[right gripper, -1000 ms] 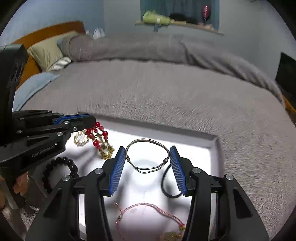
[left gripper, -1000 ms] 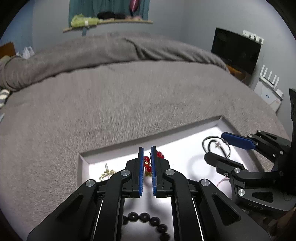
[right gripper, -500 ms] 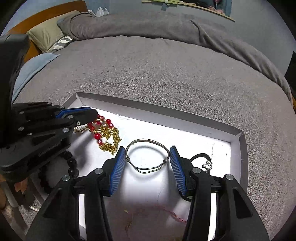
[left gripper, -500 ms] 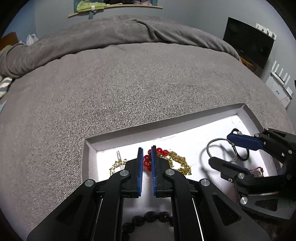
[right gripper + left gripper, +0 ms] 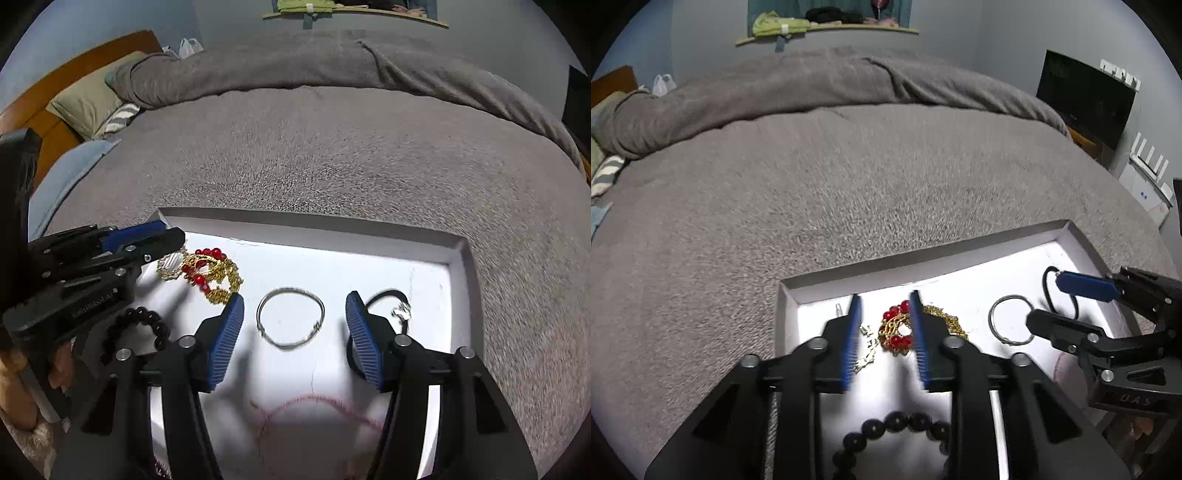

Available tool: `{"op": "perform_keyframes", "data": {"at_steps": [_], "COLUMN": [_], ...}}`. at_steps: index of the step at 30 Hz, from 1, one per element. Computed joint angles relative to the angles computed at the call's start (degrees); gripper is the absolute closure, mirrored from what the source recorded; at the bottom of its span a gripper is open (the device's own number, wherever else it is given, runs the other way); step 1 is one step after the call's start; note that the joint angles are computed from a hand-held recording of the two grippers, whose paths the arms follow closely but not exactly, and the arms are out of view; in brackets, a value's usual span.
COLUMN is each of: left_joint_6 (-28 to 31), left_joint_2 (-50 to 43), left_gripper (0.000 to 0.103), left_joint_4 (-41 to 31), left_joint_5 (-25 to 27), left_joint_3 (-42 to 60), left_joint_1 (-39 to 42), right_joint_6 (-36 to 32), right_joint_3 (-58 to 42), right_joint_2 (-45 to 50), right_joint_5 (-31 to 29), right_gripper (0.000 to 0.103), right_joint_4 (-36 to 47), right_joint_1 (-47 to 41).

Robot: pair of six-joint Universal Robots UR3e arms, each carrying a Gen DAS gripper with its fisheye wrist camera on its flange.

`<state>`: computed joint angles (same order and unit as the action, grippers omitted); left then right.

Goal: Organize jewelry
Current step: 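Open the left tool releasing the necklace while the right tool releases the bangle in the box, then move the left tool to the pearl hairpin while the right tool approaches the blue bead bracelet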

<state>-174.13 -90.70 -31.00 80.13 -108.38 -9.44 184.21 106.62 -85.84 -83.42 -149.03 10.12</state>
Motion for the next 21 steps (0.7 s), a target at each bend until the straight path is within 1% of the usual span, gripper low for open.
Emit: {"op": "perform_keyframes", "data": {"at_steps": [2,3,4,5,6,7,9,11,13,14,16,17,18,21], "left_joint_6": [-0.28,-0.48,-0.65,-0.98,-1.28,-1.48,-1.57,-1.43,-1.83,-1.96,-3.06,-3.26,-3.78,-5.03], "left_joint_2": [2.71,4.33,5.49,7.76,8.62,11.27,16.13,20.77,26.78,30.1,35.14,36.89,40.55,48.11], "left_gripper": [0.066,0.061,0.053,0.048,0.039,0.031,0.025,0.023,0.016,0.015,0.011,0.01,0.009,0.008], "left_joint_4": [0.2,-0.04,-0.03,0.03,0.2,-0.05,-0.71,-1.44,-2.07,-2.82,-4.59,-5.46,-7.29,-9.97], "left_joint_5": [-0.06,-0.26,-0.53,-0.97,-1.11,-1.54,-2.42,-3.47,-4.13,-4.63,-4.65,-4.86,-4.91,-2.55], "left_joint_3": [-1.85,-2.91,-3.73,-5.35,-5.94,-7.68,-10.74,-13.63,-17.56,-19.35,-21.64,-22.33,-23.69,-26.67], "left_joint_1": [0.4,0.73,1.06,1.66,1.85,2.49,3.47,4.32,5.18,5.81,6.09,6.48,6.74,5.15], "right_joint_6": [0.59,0.91,1.2,1.66,2.06,2.55,3.68,4.43,4.96,5.15,5.91,6.37,6.69,7.6], "right_joint_3": [3.26,4.86,6.74,8.77,10.23,12.45,17.11,21.27,23.87,24.48,26.27,26.91,27.79,30.5], "right_joint_2": [-3.25,-4.84,-6.88,-9.1,-10.74,-13.13,-18.22,-22.89,-26.59,-27.8,-31.23,-32.58,-34.31,-39.26], "right_joint_5": [0.03,0.06,0.01,-0.1,-0.3,-0.66,-1.59,-2.75,-4.91,-5.4,-5.25,-5.11,-4.91,-6.51], "right_gripper": [0.038,0.035,0.034,0.03,0.025,0.022,0.009,0.006,0.006,0.006,0.006,0.006,0.005,0.005], "right_joint_4": [-1.11,-1.74,-2.31,-3.05,-3.67,-4.72,-7.24,-9.03,-9.39,-9.1,-8.43,-8.16,-7.91,-8.13], "right_joint_1": [-0.33,-0.5,-0.61,-0.71,-0.75,-0.75,-0.57,-0.23,0.92,1.16,1.18,1.3,1.29,2.22]}}
